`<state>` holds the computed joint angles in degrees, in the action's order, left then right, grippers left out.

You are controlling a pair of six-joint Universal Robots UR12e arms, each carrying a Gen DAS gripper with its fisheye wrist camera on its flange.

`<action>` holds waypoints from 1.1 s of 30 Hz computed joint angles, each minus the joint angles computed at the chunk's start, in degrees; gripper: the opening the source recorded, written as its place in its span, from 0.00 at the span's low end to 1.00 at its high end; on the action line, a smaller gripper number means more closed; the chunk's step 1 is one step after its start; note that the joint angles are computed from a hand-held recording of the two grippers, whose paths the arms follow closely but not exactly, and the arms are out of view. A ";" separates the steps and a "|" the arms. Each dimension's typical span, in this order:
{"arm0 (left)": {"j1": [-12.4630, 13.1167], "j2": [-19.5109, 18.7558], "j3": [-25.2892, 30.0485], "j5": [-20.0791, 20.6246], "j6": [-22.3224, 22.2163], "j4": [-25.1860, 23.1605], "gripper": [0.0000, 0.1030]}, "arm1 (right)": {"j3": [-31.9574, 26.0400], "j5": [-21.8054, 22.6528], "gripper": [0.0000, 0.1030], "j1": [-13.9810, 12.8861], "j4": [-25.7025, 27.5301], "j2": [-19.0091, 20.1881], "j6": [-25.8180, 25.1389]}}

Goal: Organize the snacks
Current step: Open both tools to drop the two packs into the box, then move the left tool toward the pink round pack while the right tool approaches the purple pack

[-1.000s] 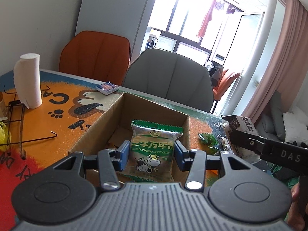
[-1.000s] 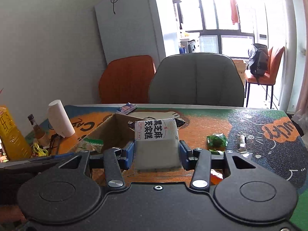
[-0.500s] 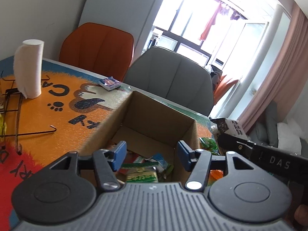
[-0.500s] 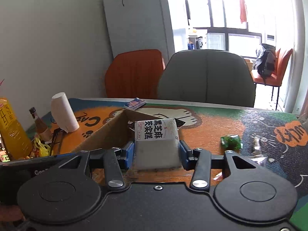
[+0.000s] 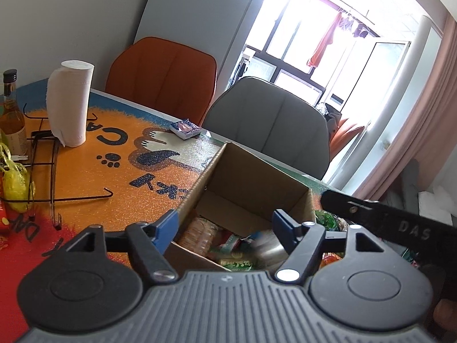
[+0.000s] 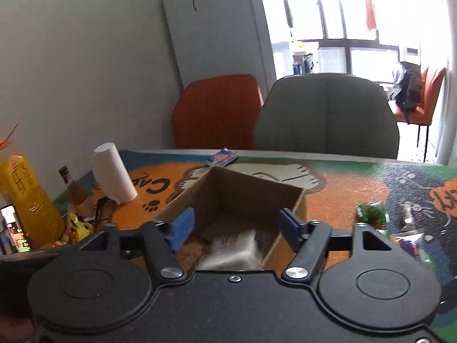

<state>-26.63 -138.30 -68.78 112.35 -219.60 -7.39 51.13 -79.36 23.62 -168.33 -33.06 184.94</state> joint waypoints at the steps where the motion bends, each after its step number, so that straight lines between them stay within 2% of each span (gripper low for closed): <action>1: -0.06 -0.02 0.13 0.07 -0.03 -0.37 0.73 | 0.62 -0.32 0.68 -0.12 -0.37 -0.36 0.04; 4: -0.25 -0.07 0.71 -0.24 -0.45 -2.10 0.74 | 3.13 -1.63 0.76 -0.47 -2.33 -1.70 0.67; 6: -0.44 -0.24 1.18 -0.32 -0.35 -2.85 0.76 | 4.77 -2.96 0.87 -0.59 -3.89 -2.51 0.99; 10: -0.97 -0.64 2.34 0.66 -0.07 -4.57 0.81 | 6.95 -4.22 0.92 -0.97 -4.38 -3.81 2.03; 12: -1.17 -0.83 2.76 0.69 -0.10 -4.65 0.86 | 8.22 -4.56 0.98 -1.38 -5.03 -4.47 3.04; 17: -1.60 -1.42 3.81 0.04 0.51 -4.13 1.00 | 10.27 -4.80 1.00 -2.12 -4.93 -5.64 4.85; 23: -2.19 -2.34 5.47 -1.07 1.28 -4.98 1.00 | 12.54 -3.90 1.00 -3.33 -3.93 -6.91 7.62; 28: -2.76 -3.30 7.07 -1.53 2.69 -4.93 1.00 | 14.66 -4.14 1.00 -3.98 -5.08 -7.92 7.57; 33: -3.38 -4.34 9.06 -1.70 4.31 -5.25 1.00 | 16.24 -6.22 1.00 -4.25 -6.22 -8.65 6.85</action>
